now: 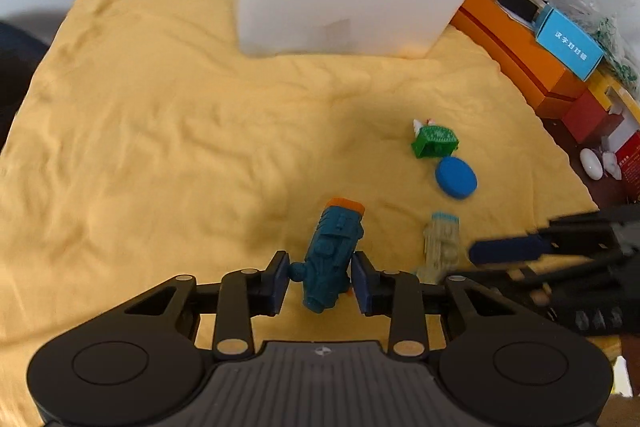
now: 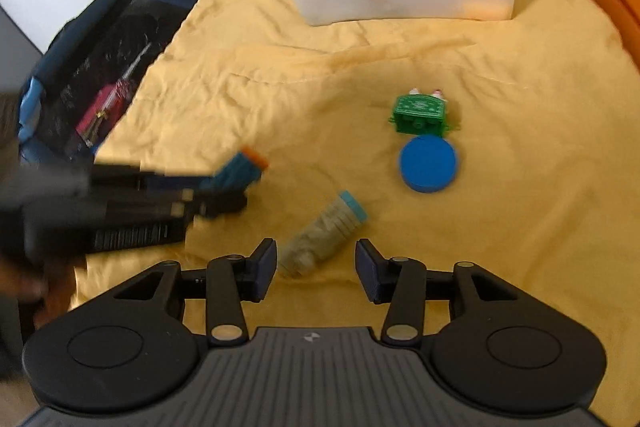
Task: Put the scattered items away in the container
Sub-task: 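Grasp the grey stone figure with the right tool while the left tool grasps the blue figure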
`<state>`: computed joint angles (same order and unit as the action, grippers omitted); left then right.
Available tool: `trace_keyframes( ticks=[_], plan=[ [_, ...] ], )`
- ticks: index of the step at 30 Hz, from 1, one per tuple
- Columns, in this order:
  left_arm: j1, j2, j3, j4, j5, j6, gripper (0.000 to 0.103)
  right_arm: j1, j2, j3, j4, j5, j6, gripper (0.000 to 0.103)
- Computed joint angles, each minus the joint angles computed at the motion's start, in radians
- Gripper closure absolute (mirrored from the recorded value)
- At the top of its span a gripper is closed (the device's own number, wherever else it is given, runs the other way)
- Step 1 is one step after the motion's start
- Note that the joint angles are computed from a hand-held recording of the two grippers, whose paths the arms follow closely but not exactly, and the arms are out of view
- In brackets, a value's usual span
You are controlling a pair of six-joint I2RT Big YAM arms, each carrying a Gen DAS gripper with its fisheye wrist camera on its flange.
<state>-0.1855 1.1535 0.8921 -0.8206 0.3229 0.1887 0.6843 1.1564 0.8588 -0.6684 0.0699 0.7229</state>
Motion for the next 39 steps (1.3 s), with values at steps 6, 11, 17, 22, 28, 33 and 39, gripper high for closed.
trace_keyframes(
  ticks=[6, 11, 17, 22, 28, 33, 39],
  plan=[
    [0.008, -0.003, -0.005, -0.024, 0.025, -0.017, 0.066, 0.028, 0.053, 0.028, -0.006, 0.07, -0.057, 0.065],
    [-0.037, -0.006, 0.0, -0.009, 0.054, -0.07, 0.066, 0.044, -0.028, 0.015, -0.116, 0.159, -0.159, 0.065],
    [-0.132, 0.017, 0.002, 0.028, -0.012, -0.121, 0.065, 0.044, -0.038, 0.001, -0.179, 0.232, -0.323, 0.063],
    [-0.149, -0.009, -0.013, 0.009, -0.045, -0.096, 0.058, 0.052, -0.066, -0.019, -0.194, 0.251, -0.242, 0.056],
    [-0.135, -0.04, -0.017, -0.042, 0.011, -0.076, 0.058, 0.027, -0.102, -0.033, -0.202, 0.261, -0.203, 0.055],
    [-0.16, -0.054, -0.018, 0.003, -0.046, -0.073, 0.056, -0.027, -0.105, -0.041, -0.157, 0.191, -0.091, 0.045],
    [-0.193, 0.015, -0.006, 0.023, -0.086, -0.016, 0.059, -0.039, -0.061, -0.05, -0.14, 0.16, -0.063, 0.052]
  ],
)
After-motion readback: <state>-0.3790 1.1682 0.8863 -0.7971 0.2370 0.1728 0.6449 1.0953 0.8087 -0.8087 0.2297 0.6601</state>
